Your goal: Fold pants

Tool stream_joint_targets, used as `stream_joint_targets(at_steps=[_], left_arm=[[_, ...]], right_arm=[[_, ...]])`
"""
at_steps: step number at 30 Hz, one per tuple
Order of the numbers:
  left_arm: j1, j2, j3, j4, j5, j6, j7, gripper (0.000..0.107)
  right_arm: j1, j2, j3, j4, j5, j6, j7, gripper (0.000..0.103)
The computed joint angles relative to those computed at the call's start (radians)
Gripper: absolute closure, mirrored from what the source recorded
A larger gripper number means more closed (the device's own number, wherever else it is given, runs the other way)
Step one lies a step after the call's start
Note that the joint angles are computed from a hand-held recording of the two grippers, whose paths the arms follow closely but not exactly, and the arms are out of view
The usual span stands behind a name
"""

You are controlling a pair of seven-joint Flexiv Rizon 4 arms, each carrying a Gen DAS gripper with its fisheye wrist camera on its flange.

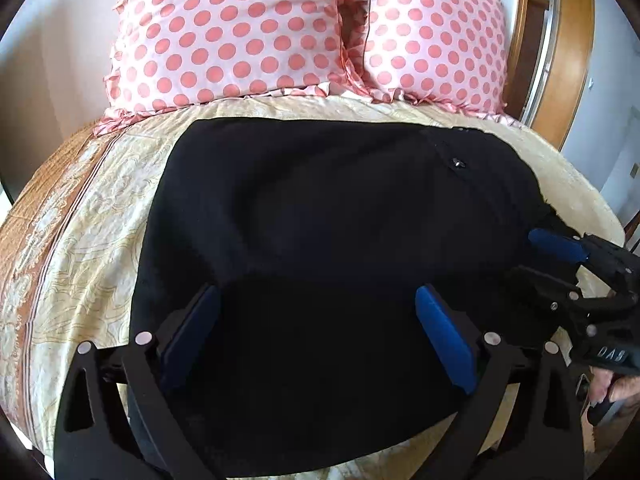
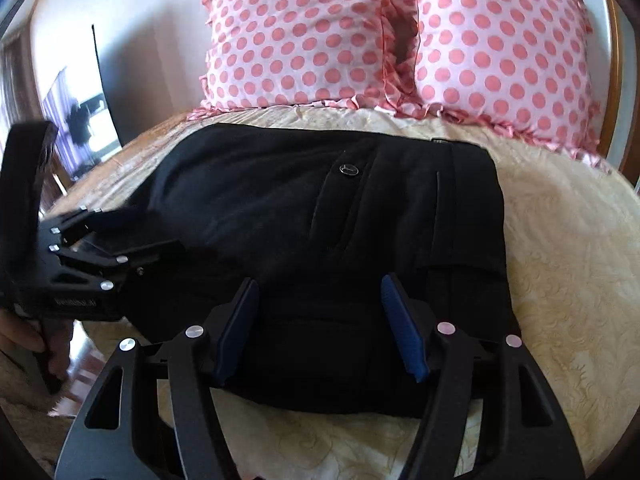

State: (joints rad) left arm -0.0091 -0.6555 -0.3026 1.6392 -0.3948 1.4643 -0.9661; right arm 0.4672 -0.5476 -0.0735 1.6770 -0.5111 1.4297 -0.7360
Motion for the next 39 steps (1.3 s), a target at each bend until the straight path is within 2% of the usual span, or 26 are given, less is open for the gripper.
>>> stream_joint_targets(at_steps=[3, 4, 6, 7, 8, 10, 12, 15, 19, 22, 27, 31, 34, 37, 39], left_arm=[[0.050, -0.006, -0.071, 0.021, -0.015, 0.038, 0.039, 0.008], [0.071, -0.008, -0.100, 0.035, -0.013, 0.064, 0.059, 0.008], [0.089, -0.010, -0.127, 0.048, -0.008, 0.086, 0.068, 0.007], [0.106, -0.011, -0.150, 0.054, -0.008, 0.092, 0.072, 0.007], [0.115, -0.014, -0.164, 0.053, -0.008, 0.090, 0.073, 0.006], [0.138, -0.018, -0.194, 0.058, -0.007, 0.093, 0.079, 0.006], [0.148, -0.021, -0.208, 0.060, -0.003, 0.098, 0.081, 0.006], [0.152, -0.023, -0.213, 0.061, 0.005, 0.101, 0.077, 0.006], [0.161, -0.024, -0.223, 0.063, 0.012, 0.100, 0.075, 0.006], [0.165, -0.024, -0.230, 0.066, 0.016, 0.102, 0.074, 0.006], [0.169, -0.023, -0.235, 0.069, 0.023, 0.105, 0.070, 0.006], [0.172, -0.024, -0.238, 0.067, 0.024, 0.103, 0.067, 0.006], [0.212, -0.019, -0.283, 0.076, 0.007, 0.076, 0.072, 0.006], [0.286, -0.006, -0.363, 0.075, -0.074, 0.003, 0.084, 0.006], [0.286, 0.001, -0.352, 0.055, -0.119, -0.010, 0.078, 0.006]], right_arm=[[-0.086, 0.003, 0.107, -0.014, 0.080, 0.026, -0.073, 0.038], [-0.094, 0.011, 0.107, -0.007, 0.106, 0.061, -0.068, 0.038], [-0.069, 0.030, 0.035, 0.009, 0.137, 0.141, -0.011, 0.038], [-0.076, 0.031, 0.022, -0.003, 0.159, 0.147, 0.009, 0.038], [-0.103, 0.026, 0.037, -0.029, 0.178, 0.117, 0.016, 0.038], [-0.180, 0.005, 0.124, -0.099, 0.221, 0.010, -0.020, 0.038], [-0.268, -0.045, 0.242, -0.206, 0.300, -0.115, -0.110, 0.038], [-0.293, -0.092, 0.280, -0.299, 0.379, -0.221, -0.161, 0.038], [-0.281, -0.139, 0.275, -0.389, 0.437, -0.327, -0.214, 0.038], [-0.271, -0.156, 0.267, -0.416, 0.469, -0.360, -0.251, 0.038], [-0.262, -0.145, 0.270, -0.398, 0.500, -0.332, -0.334, 0.048], [-0.246, -0.146, 0.251, -0.404, 0.496, -0.351, -0.354, 0.048], [-0.259, -0.160, 0.263, -0.423, 0.527, -0.352, -0.365, 0.047], [-0.261, -0.164, 0.268, -0.424, 0.536, -0.344, -0.391, 0.044], [-0.261, -0.161, 0.267, -0.418, 0.543, -0.339, -0.395, 0.042]])
